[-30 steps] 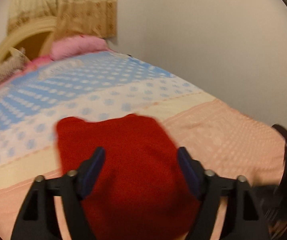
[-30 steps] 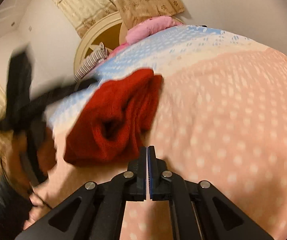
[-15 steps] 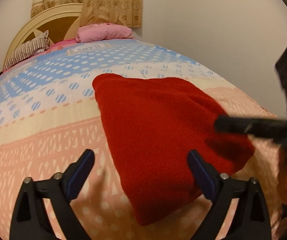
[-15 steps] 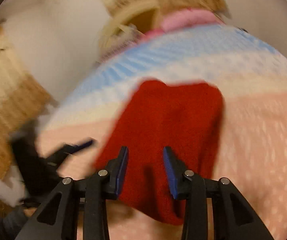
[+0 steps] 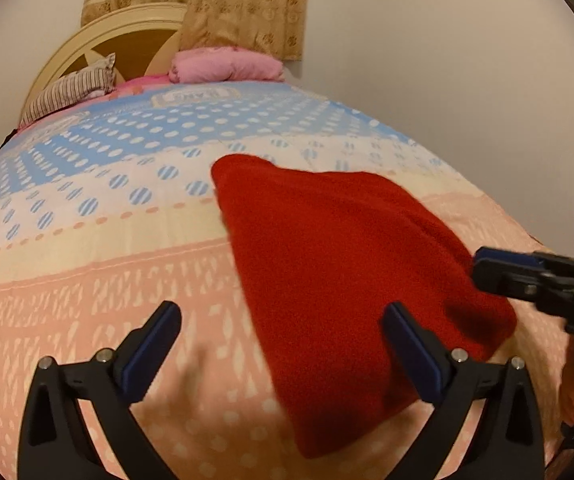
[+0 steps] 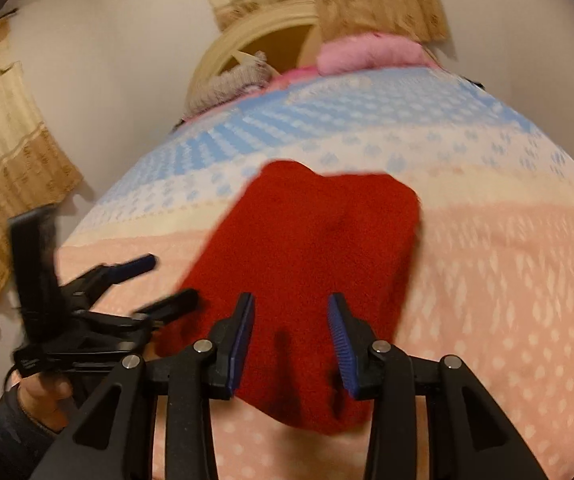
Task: Fold small clothes
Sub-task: 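Bring both open tools to the sides of the folded red bundle, then close the right tool on the end of the red bundle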
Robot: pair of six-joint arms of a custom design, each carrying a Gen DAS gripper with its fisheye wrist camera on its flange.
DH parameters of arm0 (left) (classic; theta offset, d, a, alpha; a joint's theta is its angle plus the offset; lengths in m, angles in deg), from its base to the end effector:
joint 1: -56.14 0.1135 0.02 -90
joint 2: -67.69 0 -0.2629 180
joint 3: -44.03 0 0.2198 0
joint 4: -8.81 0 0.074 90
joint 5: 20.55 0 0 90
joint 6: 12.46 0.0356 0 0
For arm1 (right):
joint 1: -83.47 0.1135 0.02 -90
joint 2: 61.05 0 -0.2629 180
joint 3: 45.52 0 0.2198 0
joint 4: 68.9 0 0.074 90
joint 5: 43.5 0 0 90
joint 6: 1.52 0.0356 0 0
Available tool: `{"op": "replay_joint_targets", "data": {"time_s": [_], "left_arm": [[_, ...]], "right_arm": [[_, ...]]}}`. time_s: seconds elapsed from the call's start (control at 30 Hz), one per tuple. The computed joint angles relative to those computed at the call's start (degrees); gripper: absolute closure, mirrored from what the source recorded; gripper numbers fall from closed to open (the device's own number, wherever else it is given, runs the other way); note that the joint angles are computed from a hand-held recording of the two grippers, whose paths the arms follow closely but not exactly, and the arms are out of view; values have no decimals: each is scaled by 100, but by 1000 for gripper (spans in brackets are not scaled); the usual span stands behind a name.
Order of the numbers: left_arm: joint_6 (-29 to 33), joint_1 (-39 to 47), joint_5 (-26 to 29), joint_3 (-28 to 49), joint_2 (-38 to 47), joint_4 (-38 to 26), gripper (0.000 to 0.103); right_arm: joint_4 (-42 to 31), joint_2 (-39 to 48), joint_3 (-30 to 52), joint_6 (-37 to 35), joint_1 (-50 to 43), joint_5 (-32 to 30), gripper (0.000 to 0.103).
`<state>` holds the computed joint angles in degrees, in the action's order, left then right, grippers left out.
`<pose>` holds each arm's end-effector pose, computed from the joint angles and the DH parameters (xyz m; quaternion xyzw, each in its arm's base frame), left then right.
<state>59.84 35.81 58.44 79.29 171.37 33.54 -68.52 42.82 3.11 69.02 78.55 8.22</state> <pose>0.2291 -0.0776 0.0893 -0.0167 0.9158 -0.0441 0.3988 0.2679 -0.0009 0.1048 -0.2122 0.8809 0.2453 0.3448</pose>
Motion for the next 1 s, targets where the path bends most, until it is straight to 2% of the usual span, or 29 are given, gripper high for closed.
{"op": "replay_joint_targets", "data": {"time_s": [0.07, 0.2, 0.37, 0.47, 0.73, 0.93, 1.0], "left_arm": [[45, 13, -95, 141, 187, -98, 0], [-12, 178, 240, 60, 421, 220, 0], [15, 222, 601, 119, 748, 374, 0], [-36, 247, 671, 8, 957, 774, 0], [-127, 220, 654, -149, 1015, 1072, 0], [-162, 308, 807, -142, 1017, 1045, 0], [-172, 255, 707, -126, 979, 989, 0]], "right_arm": [[-128, 51, 120, -47, 168, 37, 63], [-196, 583, 358, -168, 229, 303, 63], [4, 890, 265, -469, -160, 70, 63], [15, 1094, 316, -632, -296, -93, 63], [1260, 1160, -326, -422, -233, -108, 63], [385, 1110, 68, -519, -396, -437, 60], [403, 1132, 72, -549, -368, -395, 60]]}}
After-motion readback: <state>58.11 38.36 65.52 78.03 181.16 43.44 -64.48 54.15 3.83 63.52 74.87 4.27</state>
